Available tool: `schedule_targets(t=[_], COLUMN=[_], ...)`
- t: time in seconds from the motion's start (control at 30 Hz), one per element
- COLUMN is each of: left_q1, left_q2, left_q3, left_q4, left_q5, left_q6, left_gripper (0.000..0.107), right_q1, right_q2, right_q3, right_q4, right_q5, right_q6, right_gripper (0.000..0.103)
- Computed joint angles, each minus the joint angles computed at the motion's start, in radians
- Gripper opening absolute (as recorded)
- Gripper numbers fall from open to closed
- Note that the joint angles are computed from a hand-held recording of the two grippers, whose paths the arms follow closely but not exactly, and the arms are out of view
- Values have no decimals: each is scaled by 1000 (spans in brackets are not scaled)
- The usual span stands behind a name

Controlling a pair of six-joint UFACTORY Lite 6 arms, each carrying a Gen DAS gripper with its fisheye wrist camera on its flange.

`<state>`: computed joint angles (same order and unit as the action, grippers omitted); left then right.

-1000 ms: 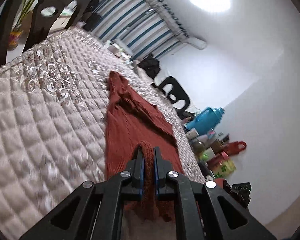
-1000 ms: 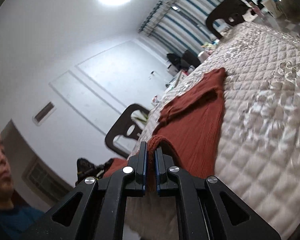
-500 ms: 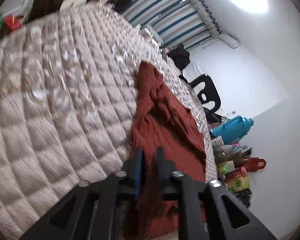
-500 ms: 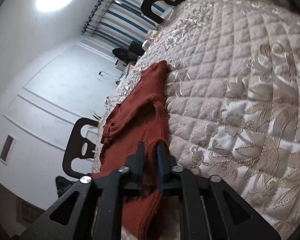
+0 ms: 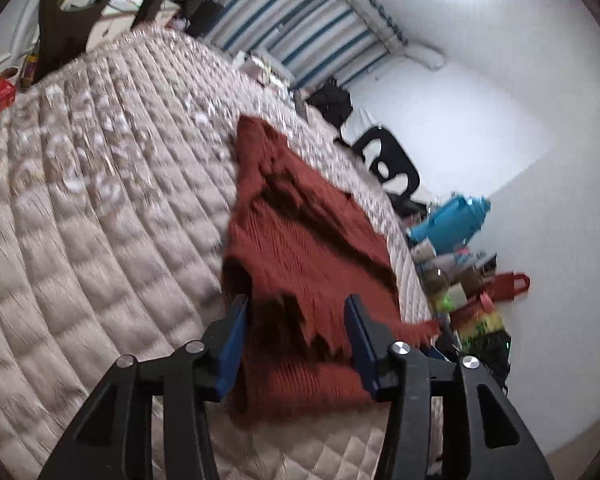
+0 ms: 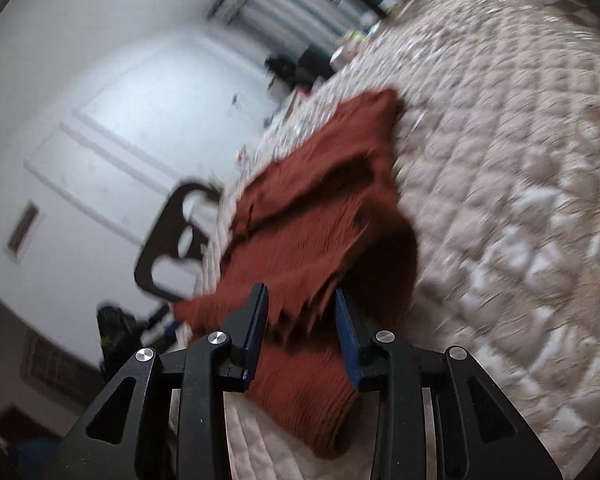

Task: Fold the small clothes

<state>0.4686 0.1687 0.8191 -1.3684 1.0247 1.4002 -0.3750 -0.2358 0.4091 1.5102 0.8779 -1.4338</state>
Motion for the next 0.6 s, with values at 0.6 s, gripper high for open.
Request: schedule_targets(t=[0.6], left_q1=[-106], left_q2=[-34], left_q3=[2], left_q4=[-110], left_q5=[-106], left_q6=[108], left_gripper=[57], right_q1=[178], right_q2=[-144], right_q3=[-66], right_q4=[241], right_q5=[-176], right_q6=[-117], right_gripper=[42])
